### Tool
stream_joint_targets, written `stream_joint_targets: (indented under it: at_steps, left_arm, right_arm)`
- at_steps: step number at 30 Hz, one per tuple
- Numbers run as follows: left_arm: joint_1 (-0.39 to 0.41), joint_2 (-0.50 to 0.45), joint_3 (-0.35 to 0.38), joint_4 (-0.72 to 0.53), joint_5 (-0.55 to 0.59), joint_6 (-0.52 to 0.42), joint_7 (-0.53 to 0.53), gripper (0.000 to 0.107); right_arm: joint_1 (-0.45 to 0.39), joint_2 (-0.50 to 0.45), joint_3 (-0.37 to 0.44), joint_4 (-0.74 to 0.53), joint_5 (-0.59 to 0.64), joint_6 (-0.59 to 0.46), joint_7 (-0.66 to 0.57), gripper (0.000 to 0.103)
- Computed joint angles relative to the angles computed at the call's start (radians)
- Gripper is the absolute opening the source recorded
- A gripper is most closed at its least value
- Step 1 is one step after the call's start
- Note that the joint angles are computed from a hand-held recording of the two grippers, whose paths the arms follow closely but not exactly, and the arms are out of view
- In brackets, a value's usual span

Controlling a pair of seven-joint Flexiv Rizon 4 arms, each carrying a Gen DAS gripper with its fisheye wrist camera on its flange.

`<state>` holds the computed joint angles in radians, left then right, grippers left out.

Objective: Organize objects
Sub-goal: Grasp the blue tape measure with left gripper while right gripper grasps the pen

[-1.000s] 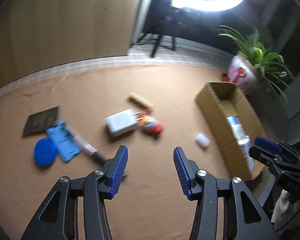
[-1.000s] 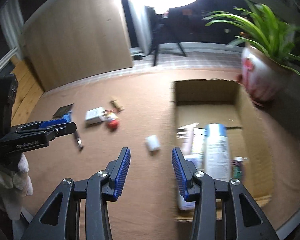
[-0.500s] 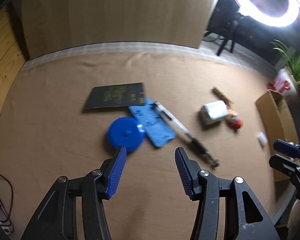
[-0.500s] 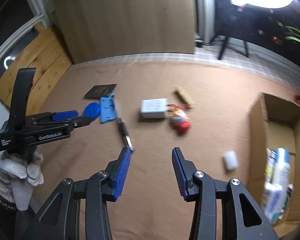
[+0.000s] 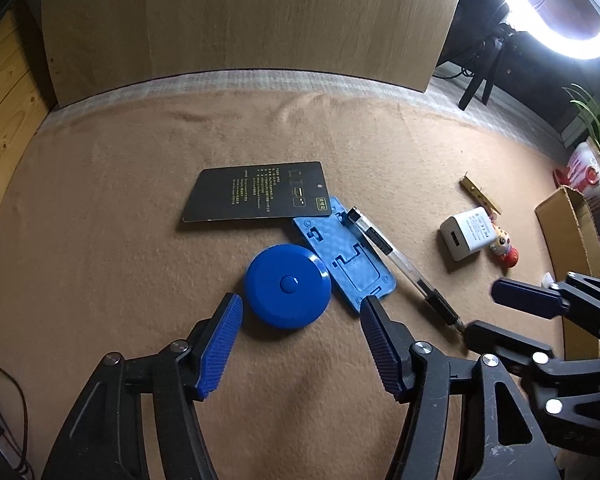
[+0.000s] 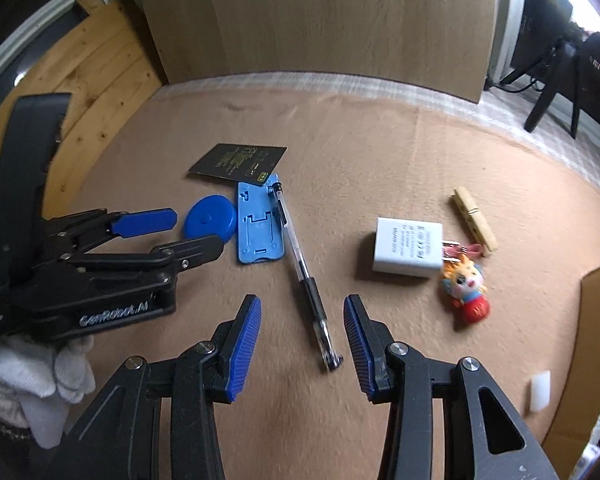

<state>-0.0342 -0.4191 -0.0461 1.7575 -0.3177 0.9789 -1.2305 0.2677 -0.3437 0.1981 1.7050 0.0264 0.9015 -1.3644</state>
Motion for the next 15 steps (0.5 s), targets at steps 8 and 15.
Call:
stream_joint_targets:
  at_steps: [8, 15]
  left_arm:
    - [-0.007, -0.028, 0.007, -0.023, 0.022, -0.002, -0.027, 0.066]
    - [-0.008, -0.039, 0.006, -0.031, 0.033, -0.001, -0.034, 0.065]
  right_arm:
    - [0.002, -0.058, -0.006, -0.055, -0.012, -0.034, -0.004, 0.038]
    - [0.017, -0.090, -0.009, -0.080, -0.041, -0.059, -0.011, 0.031]
